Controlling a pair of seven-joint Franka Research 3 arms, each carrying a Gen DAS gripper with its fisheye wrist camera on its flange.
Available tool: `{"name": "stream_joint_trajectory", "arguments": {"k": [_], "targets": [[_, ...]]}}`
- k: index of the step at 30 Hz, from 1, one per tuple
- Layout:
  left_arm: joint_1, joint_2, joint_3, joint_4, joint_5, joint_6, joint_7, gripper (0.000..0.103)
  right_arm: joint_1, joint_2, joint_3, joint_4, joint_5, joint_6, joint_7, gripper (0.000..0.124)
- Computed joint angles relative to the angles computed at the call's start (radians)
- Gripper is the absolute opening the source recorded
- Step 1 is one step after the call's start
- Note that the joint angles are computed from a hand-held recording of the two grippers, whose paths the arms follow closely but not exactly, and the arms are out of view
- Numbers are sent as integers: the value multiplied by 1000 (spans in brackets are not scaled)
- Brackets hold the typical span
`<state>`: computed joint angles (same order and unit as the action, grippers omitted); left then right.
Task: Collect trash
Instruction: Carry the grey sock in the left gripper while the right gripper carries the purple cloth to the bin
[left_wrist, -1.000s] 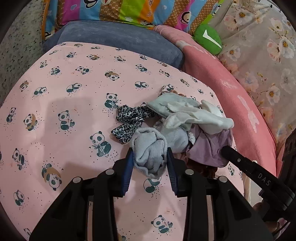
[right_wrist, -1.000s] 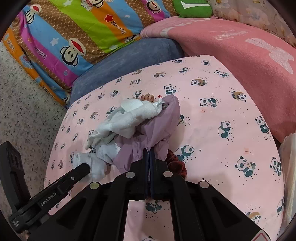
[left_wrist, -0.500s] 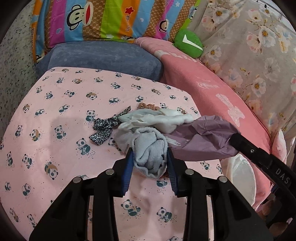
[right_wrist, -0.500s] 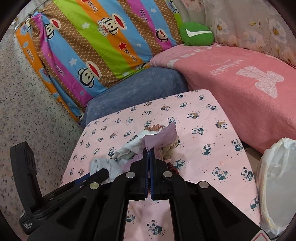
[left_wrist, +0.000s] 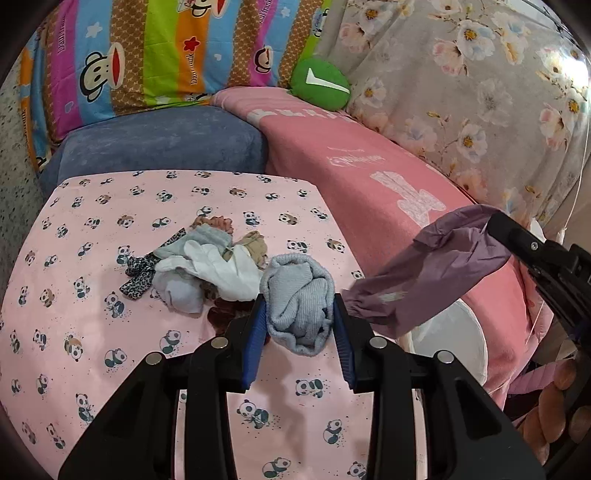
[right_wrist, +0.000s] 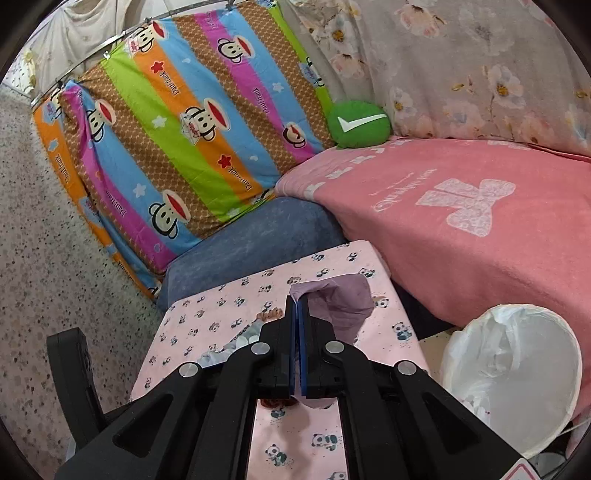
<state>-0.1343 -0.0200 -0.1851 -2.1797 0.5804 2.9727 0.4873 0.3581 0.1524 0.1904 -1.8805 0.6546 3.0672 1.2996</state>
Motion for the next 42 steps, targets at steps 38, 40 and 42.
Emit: {"name": "stream_joint_trajectory", "arguments": {"k": [38,40,42], "targets": [[-248,418,-74,535,-261,-185,505,37,-128,-155,-154,-270,209,44,-101,3],[-257,432,-71,554,-264,-199,513,39,-133,-156,-154,-276,177,43,-70,3],[-272,438,-58,562,-252,-200,503,44,-141,-155,-158,-285,100,40,-8,3]]}}
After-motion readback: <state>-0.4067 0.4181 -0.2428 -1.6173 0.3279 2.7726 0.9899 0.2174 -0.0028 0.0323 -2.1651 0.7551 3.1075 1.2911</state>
